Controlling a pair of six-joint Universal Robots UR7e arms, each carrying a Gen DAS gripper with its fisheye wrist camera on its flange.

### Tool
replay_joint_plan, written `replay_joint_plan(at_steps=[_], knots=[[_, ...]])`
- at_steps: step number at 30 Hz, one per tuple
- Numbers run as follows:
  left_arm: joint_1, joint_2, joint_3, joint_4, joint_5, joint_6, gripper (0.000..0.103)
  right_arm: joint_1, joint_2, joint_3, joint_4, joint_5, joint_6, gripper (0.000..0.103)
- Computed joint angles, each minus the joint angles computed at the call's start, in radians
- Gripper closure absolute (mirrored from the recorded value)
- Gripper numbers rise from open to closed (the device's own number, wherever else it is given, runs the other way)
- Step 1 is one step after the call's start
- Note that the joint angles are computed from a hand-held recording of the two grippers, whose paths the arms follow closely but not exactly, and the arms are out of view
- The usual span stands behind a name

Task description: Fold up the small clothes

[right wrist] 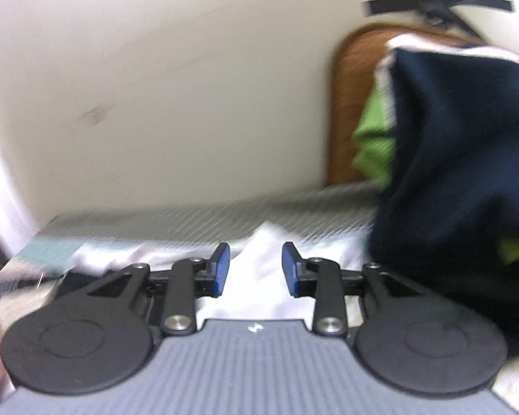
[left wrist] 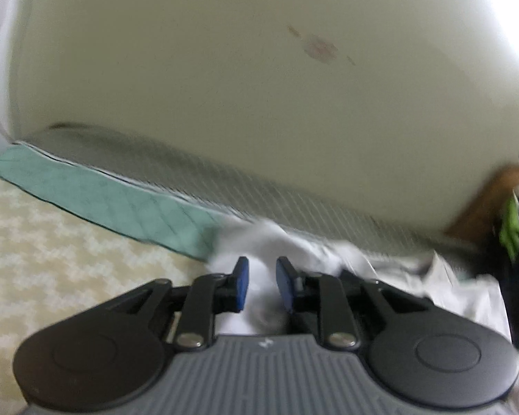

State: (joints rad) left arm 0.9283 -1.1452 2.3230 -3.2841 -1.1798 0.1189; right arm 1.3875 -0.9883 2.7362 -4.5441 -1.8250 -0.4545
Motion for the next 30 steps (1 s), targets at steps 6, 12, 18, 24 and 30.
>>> replay_joint_plan(at_steps=[6,12,18,24,30], knots=[[0.059,0.005,-0.077,0.081,0.038,-0.076,0.06,0.061,0.108,-0.034,0.08,0.073,0.079,0.066],[0.053,0.011,-0.08,0.133,0.033,-0.061,0.055,0.153,0.117,-0.171,0.352,0.074,0.178,0.069],[0.08,0.053,-0.121,0.221,0.021,-0.049,0.088,0.241,0.19,-0.284,0.56,0.008,0.138,0.07],[0.098,0.061,-0.135,0.241,0.011,-0.056,0.1,0.232,0.15,-0.234,0.485,0.042,0.182,0.068],[0.086,0.054,-0.122,0.237,0.047,-0.043,0.099,0.194,0.151,-0.025,0.122,-0.002,0.194,0.067]])
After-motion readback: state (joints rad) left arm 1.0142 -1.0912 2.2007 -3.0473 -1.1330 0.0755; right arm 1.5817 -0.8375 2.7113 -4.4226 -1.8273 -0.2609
